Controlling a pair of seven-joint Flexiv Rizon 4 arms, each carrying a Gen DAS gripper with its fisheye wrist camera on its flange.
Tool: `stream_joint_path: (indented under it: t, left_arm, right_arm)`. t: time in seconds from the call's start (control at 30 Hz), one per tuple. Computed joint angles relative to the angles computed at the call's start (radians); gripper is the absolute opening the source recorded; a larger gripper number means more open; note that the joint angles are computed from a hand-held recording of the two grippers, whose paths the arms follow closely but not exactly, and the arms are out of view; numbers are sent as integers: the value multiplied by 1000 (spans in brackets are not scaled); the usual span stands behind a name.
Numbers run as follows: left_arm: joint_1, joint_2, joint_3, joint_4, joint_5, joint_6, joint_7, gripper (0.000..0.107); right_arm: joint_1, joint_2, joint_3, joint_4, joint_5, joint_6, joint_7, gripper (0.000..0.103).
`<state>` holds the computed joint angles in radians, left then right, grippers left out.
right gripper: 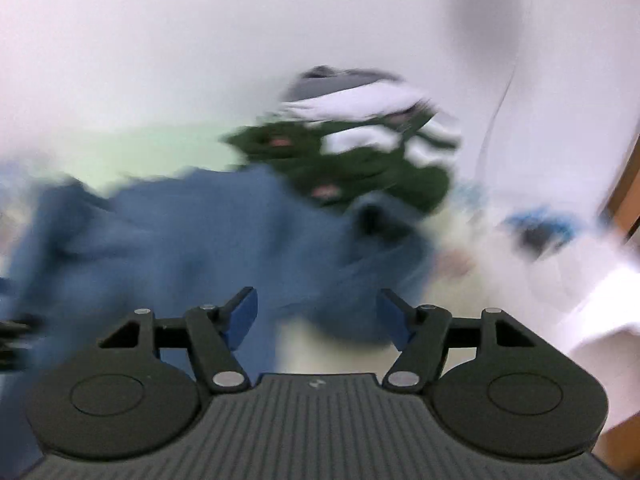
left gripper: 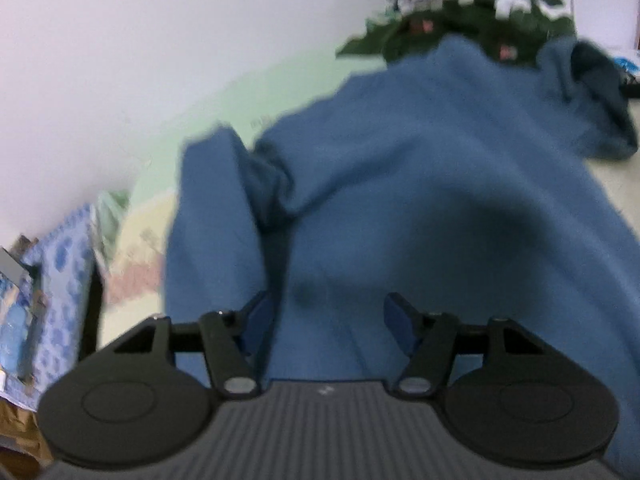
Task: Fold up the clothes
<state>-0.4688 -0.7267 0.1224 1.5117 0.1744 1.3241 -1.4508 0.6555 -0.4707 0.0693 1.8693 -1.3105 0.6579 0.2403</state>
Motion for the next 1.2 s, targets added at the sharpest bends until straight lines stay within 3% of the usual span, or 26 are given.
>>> stream_joint_path:
  t: [0.17, 0.27, 0.33, 0.37, 0.4, 0.43, 0.47, 0.6, 0.67, 0.73, 0.8, 0.83, 0.9, 0.97, 1.0, 1.03, 1.13, 1.2]
  left_arm:
    - [11, -11, 6, 22, -7, 36, -21, 75]
    - [32, -7, -17, 36, -39, 38, -23, 78]
    - [47, -2, -28, 51, -58, 47, -25, 80]
    - [52, 2, -32, 58, -65, 50, -23, 80]
    - [60, 7, -39, 66, -72, 54, -18, 80]
    - [61, 7, -37, 68, -75, 58, -16, 79]
    - [54, 3, -26, 64, -73, 65, -20, 79]
    - [18, -8, 39, 54, -57, 92, -57, 79]
    - [0, -17, 78, 42, -51, 97, -88, 79]
    - [21, -19, 72, 35, -58, 99, -91, 79]
    - [37, -21, 72, 23, -65, 95, -93, 78]
    - [22, -27, 108, 9, -57, 93, -115, 74]
    - [9, -40, 159, -22, -43, 81, -151, 74]
    - [-1, -68, 203, -77, -30, 50, -191, 74]
    - [-8, -83, 234, -103, -19, 29, -220, 75]
    - [-17, -102, 270, -137, -6, 4, -260, 75]
    - [-28, -160, 350, -250, 21, -131, -350, 73]
    - [3, -154, 327, -261, 34, -151, -349, 76]
  right_arm:
    - [22, -93, -75, -19, -170, -186, -428, 68]
    - [-18, -140, -91, -47, -251, -134, -584, 69]
    - [-19, -178, -105, -85, -254, -146, -612, 65]
    - [-20, -188, -110, -98, -252, -147, -609, 60]
    - [-29, -190, -109, -107, -238, -133, -598, 31]
    - [-39, -176, -104, -104, -218, -123, -542, 2]
    - [-48, -160, -102, -97, -205, -110, -466, 5]
    - [-155, 7, -79, 57, -177, -23, 87, 5]
    - [-201, 71, -57, 134, -76, -58, 293, 6]
    - [-280, 123, -37, 214, 36, 25, 456, 10]
    - [-334, 154, -31, 278, 50, 124, 503, 11]
    - [-358, 167, -32, 309, 52, 176, 521, 11]
    - [-343, 182, -17, 326, 51, 140, 559, 17]
    - [-319, 194, 1, 336, 59, 88, 607, 32]
    - [-306, 195, 5, 338, 50, 66, 662, 46]
    - [-296, 206, 10, 351, 15, 58, 746, 51]
    - [-299, 200, 17, 361, -104, 122, 891, 51]
    - [-314, 179, 13, 348, -181, 199, 960, 49]
